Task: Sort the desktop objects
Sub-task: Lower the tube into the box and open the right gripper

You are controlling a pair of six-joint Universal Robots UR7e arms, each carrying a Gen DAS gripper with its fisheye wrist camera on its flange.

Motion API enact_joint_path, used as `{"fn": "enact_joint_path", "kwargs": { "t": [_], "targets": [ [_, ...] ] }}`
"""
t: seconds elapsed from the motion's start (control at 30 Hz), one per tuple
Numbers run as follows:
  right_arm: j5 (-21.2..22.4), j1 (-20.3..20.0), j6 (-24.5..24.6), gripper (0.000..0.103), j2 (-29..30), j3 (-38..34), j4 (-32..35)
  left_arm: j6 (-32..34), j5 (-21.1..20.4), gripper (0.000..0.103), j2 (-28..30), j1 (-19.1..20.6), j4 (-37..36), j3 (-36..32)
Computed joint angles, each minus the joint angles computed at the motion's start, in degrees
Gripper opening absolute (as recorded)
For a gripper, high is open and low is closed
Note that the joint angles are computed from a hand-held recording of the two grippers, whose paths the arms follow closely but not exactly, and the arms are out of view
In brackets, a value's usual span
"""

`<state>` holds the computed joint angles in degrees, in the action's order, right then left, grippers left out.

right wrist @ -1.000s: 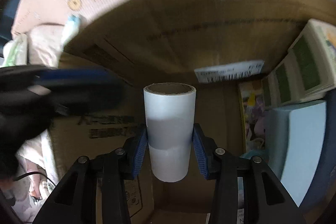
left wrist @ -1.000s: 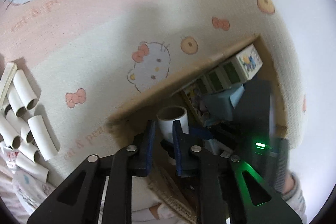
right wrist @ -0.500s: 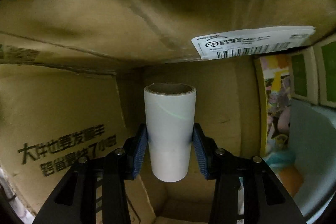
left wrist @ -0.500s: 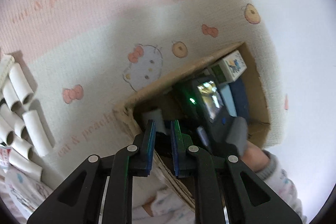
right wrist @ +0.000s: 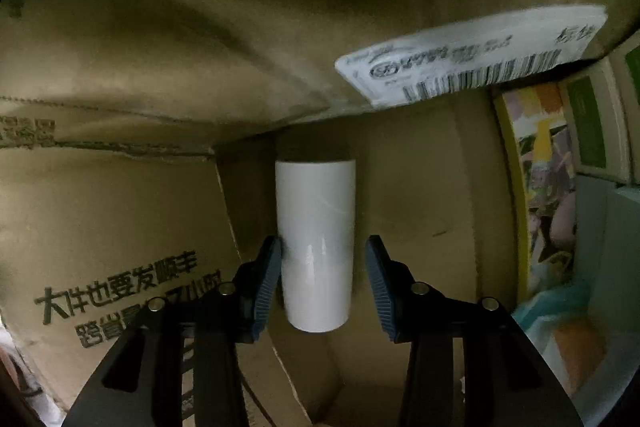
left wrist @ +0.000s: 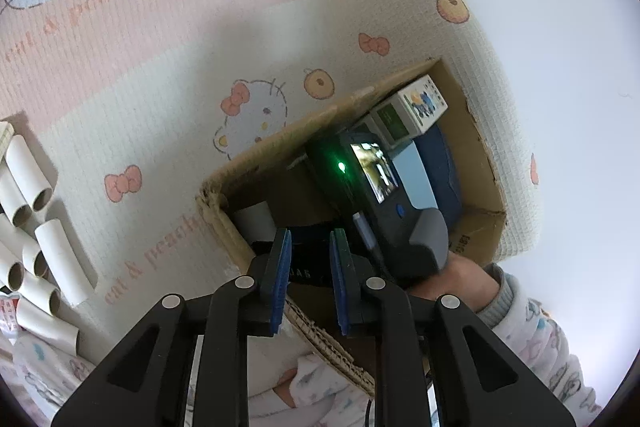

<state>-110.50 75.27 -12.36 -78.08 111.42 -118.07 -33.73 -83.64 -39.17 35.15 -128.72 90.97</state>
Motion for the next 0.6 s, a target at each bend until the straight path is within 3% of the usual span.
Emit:
{"fn": "enact_joint_path", "kwargs": {
  "t": [0.23, 0.4, 0.6],
  "targets": [
    [1.37, 0.02, -1.42, 0.034, 0.01, -0.41, 0.36, -0.59, -1.63, 0.021, -0.12, 0.39, -1.08, 0.59],
    [5.99, -1.42, 1.86, 0.034, 0.95, -4.00, 7.59, 0.02, -1.46, 0.021, 0.13, -0.05, 0.65, -0.06],
    [2.94, 1.09, 2.95, 0.035, -0.43, -3.12, 5.45, -0.28, 1.32, 0.024, -0.27, -1.11, 0.12, 0.15]
  ]
}}
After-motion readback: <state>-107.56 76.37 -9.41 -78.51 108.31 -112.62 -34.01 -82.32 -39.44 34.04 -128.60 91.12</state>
